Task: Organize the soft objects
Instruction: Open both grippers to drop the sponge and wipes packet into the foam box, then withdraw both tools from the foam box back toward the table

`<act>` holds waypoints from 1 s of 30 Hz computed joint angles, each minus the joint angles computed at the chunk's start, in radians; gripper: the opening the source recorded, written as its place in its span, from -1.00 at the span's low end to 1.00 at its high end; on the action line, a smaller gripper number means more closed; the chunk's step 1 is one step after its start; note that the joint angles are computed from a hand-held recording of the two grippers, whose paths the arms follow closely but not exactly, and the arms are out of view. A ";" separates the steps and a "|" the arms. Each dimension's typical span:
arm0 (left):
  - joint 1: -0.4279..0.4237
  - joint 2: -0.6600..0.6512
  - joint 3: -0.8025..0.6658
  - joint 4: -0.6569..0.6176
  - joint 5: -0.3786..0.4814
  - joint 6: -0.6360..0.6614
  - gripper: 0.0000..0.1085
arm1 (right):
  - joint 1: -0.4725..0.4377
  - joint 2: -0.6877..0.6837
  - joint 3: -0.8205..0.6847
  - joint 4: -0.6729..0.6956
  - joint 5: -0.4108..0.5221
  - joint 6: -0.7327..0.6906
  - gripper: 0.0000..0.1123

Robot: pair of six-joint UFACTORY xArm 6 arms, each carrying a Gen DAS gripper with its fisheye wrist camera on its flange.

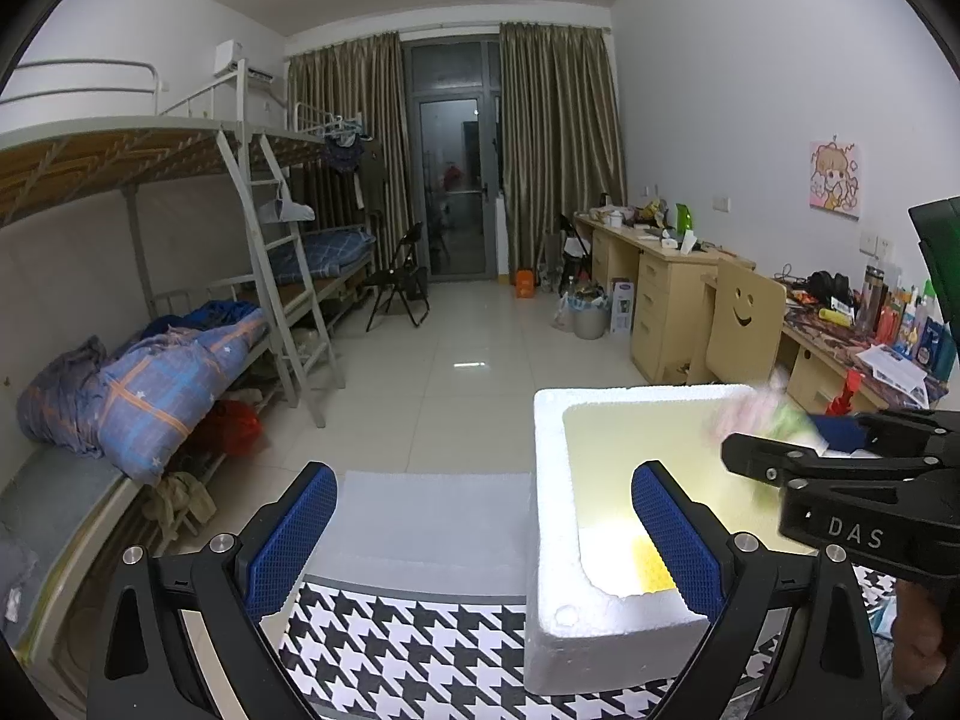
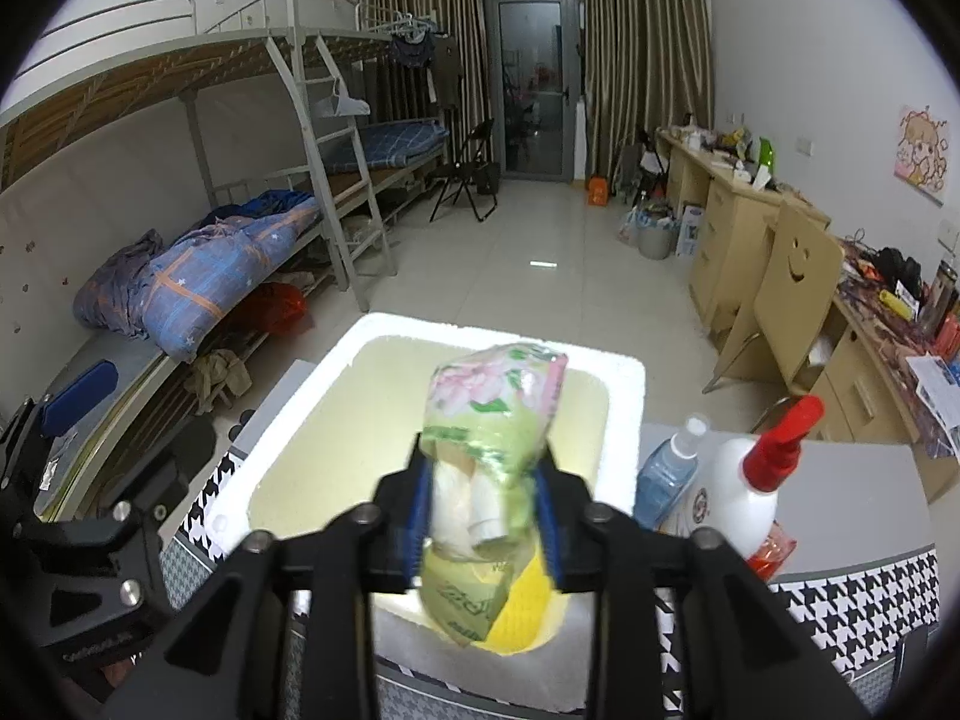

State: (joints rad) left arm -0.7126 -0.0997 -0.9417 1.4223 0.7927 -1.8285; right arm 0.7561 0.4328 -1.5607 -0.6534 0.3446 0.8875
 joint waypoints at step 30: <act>-0.144 -0.069 0.028 -0.007 0.107 -0.004 0.83 | 0.025 -0.276 0.260 -0.471 0.029 0.442 0.60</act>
